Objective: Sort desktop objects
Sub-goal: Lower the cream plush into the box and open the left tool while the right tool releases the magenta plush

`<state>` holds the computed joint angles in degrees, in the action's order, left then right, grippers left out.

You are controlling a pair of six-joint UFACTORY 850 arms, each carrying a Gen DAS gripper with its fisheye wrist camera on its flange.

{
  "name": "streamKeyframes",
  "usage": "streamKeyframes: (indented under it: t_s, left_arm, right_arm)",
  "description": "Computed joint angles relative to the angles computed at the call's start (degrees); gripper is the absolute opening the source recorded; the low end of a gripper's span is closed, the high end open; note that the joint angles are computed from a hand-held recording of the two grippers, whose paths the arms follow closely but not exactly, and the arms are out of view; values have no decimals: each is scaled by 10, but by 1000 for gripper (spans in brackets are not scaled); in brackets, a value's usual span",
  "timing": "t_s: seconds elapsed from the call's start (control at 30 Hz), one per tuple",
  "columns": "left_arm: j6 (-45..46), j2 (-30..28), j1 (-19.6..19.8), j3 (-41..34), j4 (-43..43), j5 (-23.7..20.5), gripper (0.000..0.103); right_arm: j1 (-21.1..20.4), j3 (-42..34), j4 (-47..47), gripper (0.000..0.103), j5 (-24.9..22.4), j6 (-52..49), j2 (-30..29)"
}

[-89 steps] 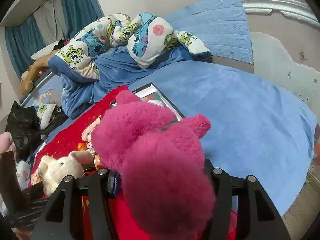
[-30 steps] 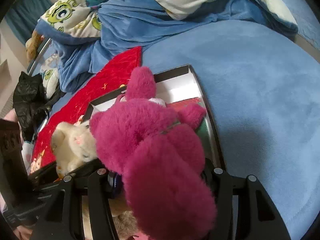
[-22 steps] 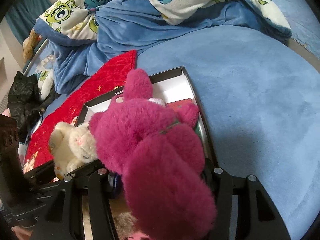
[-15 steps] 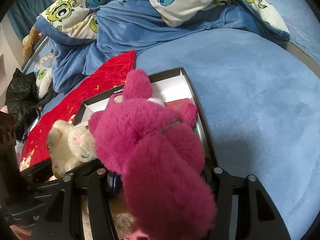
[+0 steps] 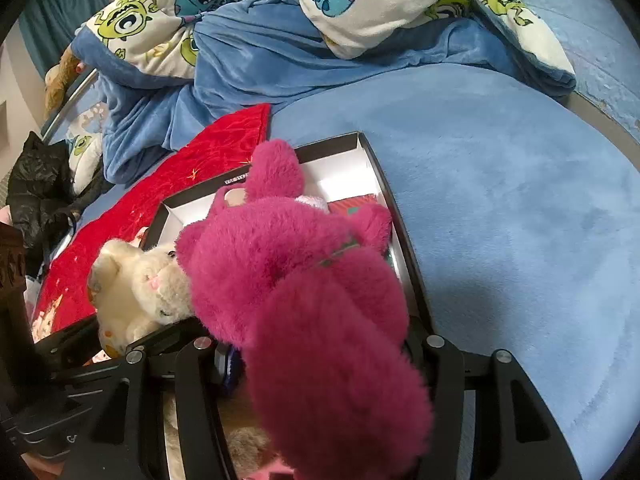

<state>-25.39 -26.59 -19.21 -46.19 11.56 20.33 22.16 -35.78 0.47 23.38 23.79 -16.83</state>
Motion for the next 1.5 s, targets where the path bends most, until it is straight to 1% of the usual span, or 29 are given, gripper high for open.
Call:
streamKeyframes:
  t_s: [0.13,0.2,0.23,0.3,0.33,0.37,0.43,0.5,0.57,0.6,0.63,0.67,0.73,0.77,0.87,1.03,1.1,1.17,1.23,1.3,1.37,1.43,1.5]
  left_arm:
    - [52,6,-6,11,-56,7,56]
    - [55,10,-5,17,-57,16,57]
    - [52,12,-4,20,-54,21,58]
    - [56,17,-2,29,-63,34,66]
    - [50,20,-1,33,-57,42,66]
    - [26,24,5,40,-28,58,69]
    - [19,31,10,53,-14,81,75]
    - [56,40,3,61,-60,90,93]
    - [63,56,4,78,-76,124,103]
    - [66,62,5,84,-80,138,103]
    - [76,65,3,85,-89,135,103]
    - [97,67,0,81,-98,118,103]
    - [134,65,-7,77,-116,106,103]
    - [156,63,-12,74,-130,101,103]
    - [150,63,-16,73,-130,100,103]
    - [136,68,-18,78,-130,106,103]
    - [133,72,-15,81,-127,104,103]
    - [140,81,-15,85,-136,97,103]
    - [168,89,-18,86,-162,88,103]
    - [201,103,-22,94,-194,88,103]
    - [209,120,-22,105,-195,87,103]
    - [193,137,-19,113,-179,71,103]
    - [192,156,-18,121,-186,52,103]
  right_arm:
    - [7,6,47,55,8,-43,4]
    - [12,12,75,55,19,-69,8]
    - [12,15,72,57,26,-69,9]
    - [9,21,55,57,36,-55,12]
    - [7,24,44,58,42,-45,14]
    - [3,29,28,59,53,-29,17]
    - [-1,36,5,61,71,-7,21]
    - [-5,45,-12,64,92,11,26]
    - [-10,57,-10,80,117,26,34]
    - [-18,64,-36,85,138,55,38]
    - [-24,74,-40,103,163,69,42]
    - [-27,84,-21,103,181,72,48]
    - [-36,102,-45,103,239,99,50]
    - [-33,106,-40,103,248,96,53]
    - [-23,113,-15,103,269,76,60]
    - [-8,116,10,103,277,50,67]
    - [-9,116,2,103,263,47,71]
    - [3,113,23,103,240,6,73]
    - [13,112,39,103,225,-12,76]
    - [16,116,31,103,225,6,83]
    - [29,126,55,103,230,-3,96]
    - [40,134,77,103,227,-13,111]
    - [61,144,118,103,214,-37,136]
